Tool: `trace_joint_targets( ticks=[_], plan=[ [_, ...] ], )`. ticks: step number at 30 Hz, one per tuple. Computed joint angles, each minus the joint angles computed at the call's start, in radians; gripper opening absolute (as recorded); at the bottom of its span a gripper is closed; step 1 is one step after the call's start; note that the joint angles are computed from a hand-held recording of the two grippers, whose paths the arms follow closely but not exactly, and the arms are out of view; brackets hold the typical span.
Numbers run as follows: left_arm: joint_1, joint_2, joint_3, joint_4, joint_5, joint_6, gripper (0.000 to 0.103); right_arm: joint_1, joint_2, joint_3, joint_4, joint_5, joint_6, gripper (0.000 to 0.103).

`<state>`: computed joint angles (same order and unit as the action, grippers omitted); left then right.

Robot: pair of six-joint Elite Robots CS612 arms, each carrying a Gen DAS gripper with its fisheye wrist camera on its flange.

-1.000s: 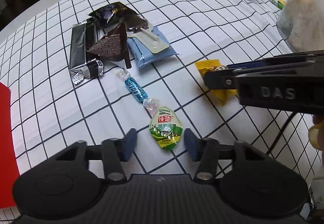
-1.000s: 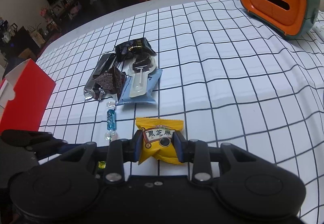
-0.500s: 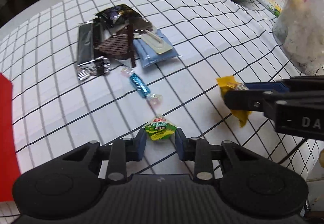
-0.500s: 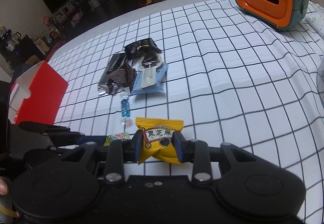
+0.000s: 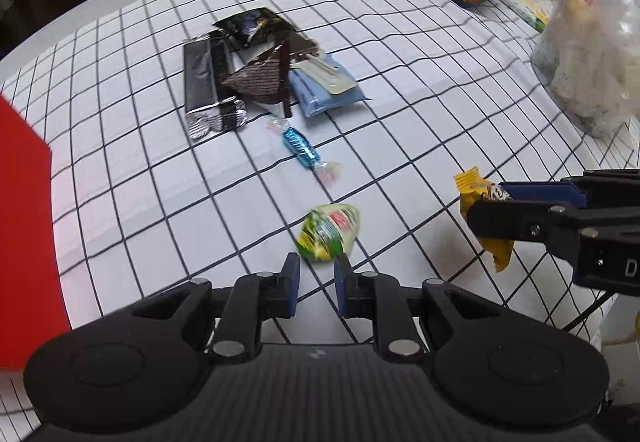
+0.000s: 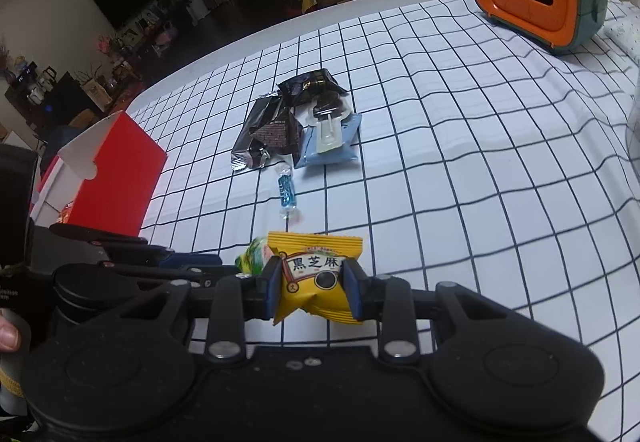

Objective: Organize snacks
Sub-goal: 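Carry the yellow packet and green jelly cup over the red box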

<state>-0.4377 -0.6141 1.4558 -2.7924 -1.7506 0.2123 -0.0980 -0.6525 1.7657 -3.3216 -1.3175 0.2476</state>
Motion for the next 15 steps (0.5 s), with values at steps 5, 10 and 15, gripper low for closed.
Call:
trace_joint_targets(
  ticks=[5,10,15],
  plan=[
    [-0.009,0.015,-0.028,0.005,0.007,0.031,0.066,-0.007,-0.003,0.024,-0.030,0.004,0.040,0.031],
    [-0.031,0.040,-0.061,0.024,0.049,0.094,0.066,-0.016,-0.006,0.053,-0.056,-0.008,0.084,0.031],
    [-0.037,0.055,-0.081,0.056,0.057,0.103,0.060,-0.023,-0.009,0.071,-0.069,-0.023,0.111,0.031]
  ],
)
